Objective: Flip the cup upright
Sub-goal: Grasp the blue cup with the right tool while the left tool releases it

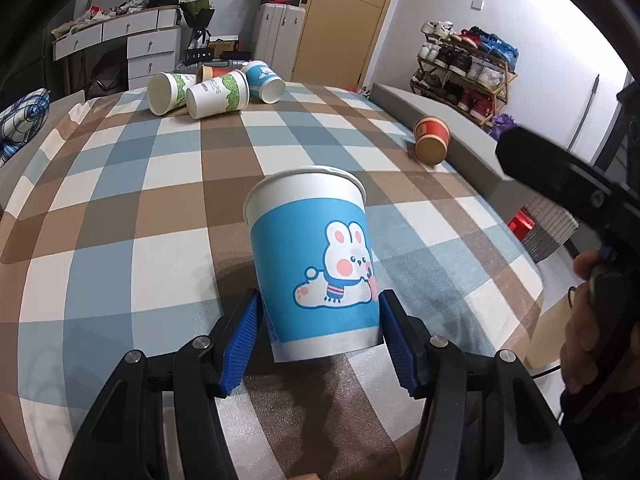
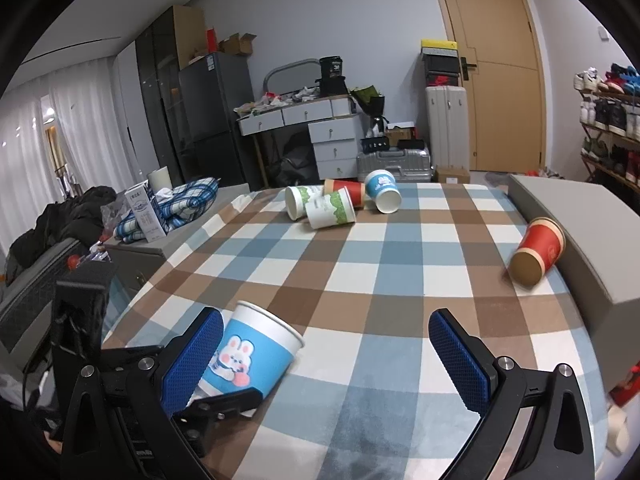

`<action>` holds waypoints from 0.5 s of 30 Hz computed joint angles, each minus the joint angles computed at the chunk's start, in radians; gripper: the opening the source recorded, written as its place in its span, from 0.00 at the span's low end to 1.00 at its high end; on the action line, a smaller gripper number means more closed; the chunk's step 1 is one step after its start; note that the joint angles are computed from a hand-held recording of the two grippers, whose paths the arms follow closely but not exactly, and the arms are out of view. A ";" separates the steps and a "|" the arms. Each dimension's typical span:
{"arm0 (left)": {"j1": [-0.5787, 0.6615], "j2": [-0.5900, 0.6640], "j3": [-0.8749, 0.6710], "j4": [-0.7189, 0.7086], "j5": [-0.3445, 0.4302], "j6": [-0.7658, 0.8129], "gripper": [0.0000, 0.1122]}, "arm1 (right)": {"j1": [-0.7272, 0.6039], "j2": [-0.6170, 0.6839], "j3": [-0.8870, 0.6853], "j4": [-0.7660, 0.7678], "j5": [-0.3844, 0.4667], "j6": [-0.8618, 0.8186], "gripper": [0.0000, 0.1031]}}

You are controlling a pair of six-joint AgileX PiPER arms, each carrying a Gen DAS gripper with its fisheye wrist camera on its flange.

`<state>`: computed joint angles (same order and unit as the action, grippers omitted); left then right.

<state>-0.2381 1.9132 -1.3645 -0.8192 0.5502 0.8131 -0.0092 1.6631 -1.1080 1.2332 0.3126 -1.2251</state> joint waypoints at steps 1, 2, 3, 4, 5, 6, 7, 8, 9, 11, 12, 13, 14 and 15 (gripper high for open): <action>-0.001 -0.003 0.006 -0.007 -0.002 0.009 0.48 | 0.002 0.000 0.000 -0.005 -0.001 0.003 1.00; 0.000 -0.008 0.015 -0.019 -0.007 0.022 0.48 | 0.003 0.001 0.000 -0.008 -0.002 0.006 1.00; -0.003 -0.012 0.019 -0.021 -0.014 0.023 0.48 | 0.004 0.001 -0.001 -0.011 -0.001 0.009 1.00; -0.004 -0.016 0.023 -0.020 -0.017 0.023 0.48 | 0.004 0.002 -0.002 -0.015 0.000 0.012 1.00; -0.004 -0.019 0.024 -0.019 -0.017 0.023 0.49 | 0.004 0.002 -0.002 -0.016 0.000 0.013 1.00; -0.003 -0.022 0.027 -0.025 -0.018 0.030 0.49 | 0.004 0.002 -0.002 -0.016 0.001 0.013 1.00; 0.000 -0.027 0.031 -0.041 -0.016 0.045 0.49 | 0.004 0.002 -0.002 -0.015 0.000 0.014 1.00; 0.001 -0.025 0.026 -0.047 -0.009 0.049 0.51 | 0.005 0.001 -0.002 -0.014 0.000 0.013 1.00; 0.005 -0.024 0.022 -0.057 0.004 0.059 0.64 | 0.006 0.000 0.001 -0.004 -0.002 0.003 1.00; 0.017 -0.028 0.024 -0.102 0.030 0.101 0.85 | 0.006 -0.001 0.000 -0.005 -0.002 0.006 1.00; 0.022 -0.033 0.027 -0.121 0.030 0.117 0.88 | 0.005 -0.002 0.001 0.003 -0.003 -0.002 1.00; 0.021 -0.035 0.023 -0.118 0.029 0.112 0.88 | 0.003 -0.003 0.002 0.007 -0.002 -0.005 1.00; 0.024 -0.041 0.023 -0.107 0.023 0.104 0.88 | 0.001 -0.003 0.002 0.012 -0.002 -0.007 1.00; 0.023 -0.043 0.020 -0.097 0.012 0.091 0.88 | -0.001 -0.003 0.002 0.012 0.001 -0.006 1.00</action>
